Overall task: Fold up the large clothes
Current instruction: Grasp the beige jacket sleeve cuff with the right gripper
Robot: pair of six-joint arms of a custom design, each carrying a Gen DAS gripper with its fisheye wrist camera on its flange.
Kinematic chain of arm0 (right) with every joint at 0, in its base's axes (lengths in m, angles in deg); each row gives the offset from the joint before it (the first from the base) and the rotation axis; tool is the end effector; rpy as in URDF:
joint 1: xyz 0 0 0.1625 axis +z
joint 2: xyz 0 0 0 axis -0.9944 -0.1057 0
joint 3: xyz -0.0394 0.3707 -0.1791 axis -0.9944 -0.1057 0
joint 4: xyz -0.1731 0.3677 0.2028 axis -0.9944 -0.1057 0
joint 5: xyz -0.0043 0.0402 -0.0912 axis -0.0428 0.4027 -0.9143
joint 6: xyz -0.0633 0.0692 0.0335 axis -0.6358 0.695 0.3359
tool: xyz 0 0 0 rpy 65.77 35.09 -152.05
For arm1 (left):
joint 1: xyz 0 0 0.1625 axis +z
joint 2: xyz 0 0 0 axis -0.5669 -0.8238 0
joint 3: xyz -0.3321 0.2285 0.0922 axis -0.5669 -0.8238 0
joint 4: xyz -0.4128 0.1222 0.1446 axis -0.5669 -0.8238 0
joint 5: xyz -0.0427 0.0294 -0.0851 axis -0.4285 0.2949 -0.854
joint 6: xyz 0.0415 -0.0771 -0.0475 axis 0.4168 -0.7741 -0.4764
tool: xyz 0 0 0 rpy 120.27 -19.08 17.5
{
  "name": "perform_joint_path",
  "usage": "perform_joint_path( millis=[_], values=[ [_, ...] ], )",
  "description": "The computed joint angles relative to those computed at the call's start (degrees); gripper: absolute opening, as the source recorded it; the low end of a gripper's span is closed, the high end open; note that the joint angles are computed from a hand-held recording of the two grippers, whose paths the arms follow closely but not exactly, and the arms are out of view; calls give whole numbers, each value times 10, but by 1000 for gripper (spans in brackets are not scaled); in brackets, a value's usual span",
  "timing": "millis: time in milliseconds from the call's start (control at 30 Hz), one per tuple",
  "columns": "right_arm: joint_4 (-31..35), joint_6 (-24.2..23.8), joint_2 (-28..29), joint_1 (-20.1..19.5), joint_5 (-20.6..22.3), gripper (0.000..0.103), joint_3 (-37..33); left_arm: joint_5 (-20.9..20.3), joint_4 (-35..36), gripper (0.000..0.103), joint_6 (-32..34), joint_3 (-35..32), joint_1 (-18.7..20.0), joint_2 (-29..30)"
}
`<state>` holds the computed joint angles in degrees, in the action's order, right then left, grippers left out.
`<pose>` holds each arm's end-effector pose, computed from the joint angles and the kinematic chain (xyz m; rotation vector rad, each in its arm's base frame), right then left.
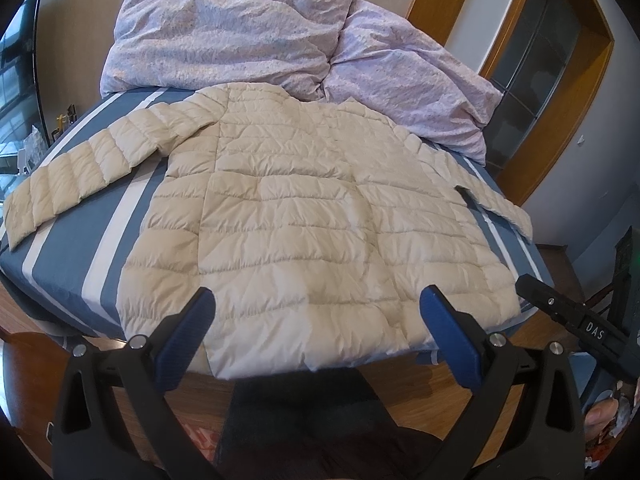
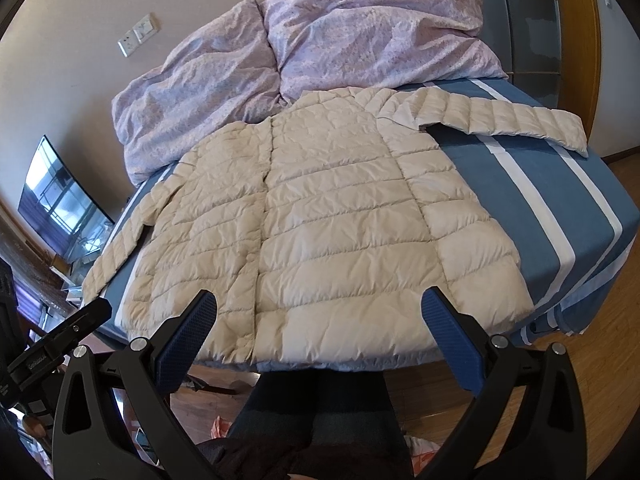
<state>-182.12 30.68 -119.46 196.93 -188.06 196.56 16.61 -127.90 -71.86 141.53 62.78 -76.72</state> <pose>0.2098 -0.3238 0.2513 0.0120 -2.4230 1.0578 -0.2704 -0.3698 0.1991 0.5421 2.5688 -0.7934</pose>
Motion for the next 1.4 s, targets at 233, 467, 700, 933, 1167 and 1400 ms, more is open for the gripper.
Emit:
perform_joint_path(
  millis=[233, 467, 700, 933, 1167, 1400],
  values=[
    [-20, -21, 27, -49, -2, 102, -29, 21, -22, 101, 43, -50, 51, 73],
    [-26, -41, 41, -127, 1, 102, -73, 80, -42, 101, 100, -115, 98, 159],
    [-29, -60, 55, -199, -55, 102, -144, 157, -73, 101, 161, -180, 134, 241],
    [-48, -85, 73, -267, -127, 102, -233, 225, -81, 101, 191, -235, 168, 310],
    [-24, -67, 73, -341, -138, 94, -297, 263, -45, 101, 177, -260, 189, 343],
    [58, 21, 21, -408, -23, 80, -295, 258, -52, 101, 180, -260, 196, 349]
  ],
)
